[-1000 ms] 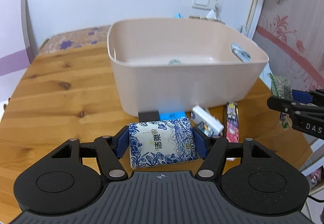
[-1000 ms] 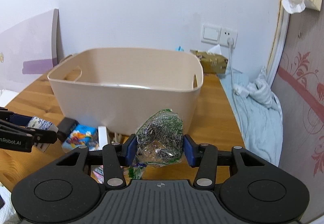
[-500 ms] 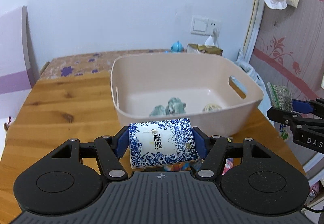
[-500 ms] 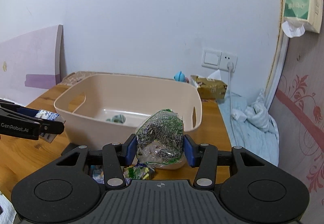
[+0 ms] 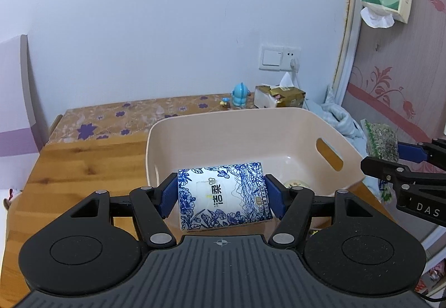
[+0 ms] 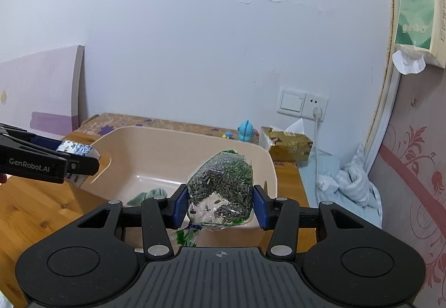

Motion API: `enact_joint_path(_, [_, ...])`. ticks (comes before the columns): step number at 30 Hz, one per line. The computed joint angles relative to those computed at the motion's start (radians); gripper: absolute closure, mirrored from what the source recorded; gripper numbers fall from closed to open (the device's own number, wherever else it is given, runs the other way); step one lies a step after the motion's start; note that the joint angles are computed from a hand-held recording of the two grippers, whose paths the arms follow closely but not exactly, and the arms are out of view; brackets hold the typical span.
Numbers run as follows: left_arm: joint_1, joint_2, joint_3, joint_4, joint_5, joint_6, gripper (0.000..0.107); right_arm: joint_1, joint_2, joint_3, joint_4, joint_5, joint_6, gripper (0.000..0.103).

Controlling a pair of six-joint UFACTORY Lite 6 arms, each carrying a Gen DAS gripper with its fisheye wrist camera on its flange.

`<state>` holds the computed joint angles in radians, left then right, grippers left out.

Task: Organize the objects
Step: 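Lift both items over the bin and open both tools to release them inside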

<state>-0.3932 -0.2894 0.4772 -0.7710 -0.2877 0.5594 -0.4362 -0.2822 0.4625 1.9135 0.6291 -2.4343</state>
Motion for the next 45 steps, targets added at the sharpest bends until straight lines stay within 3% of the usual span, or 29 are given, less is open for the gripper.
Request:
enact_joint_path(16, [0.055,0.341,0.285,0.218,0.003,-0.168,0.041,0.124,0.223,0.196,0.181,-0.059,-0.092,0.058])
enact_joint_path(23, [0.071,0.495,0.403,0.227,0.037,-0.155,0.041,0.196,0.346,0.279,0.281,-0.110,-0.185,0.058])
enact_joint_path(33, [0.094,0.642,0.522,0.128,0.107,-0.027,0.041,0.273,0.479,0.375,0.381,-0.189,-0.287,0.058])
enact_joint_path(45, [0.102,0.711,0.585,-0.188,0.159,0.285,0.041,0.323,0.546,0.423,0.427,-0.279,-0.353,0.057])
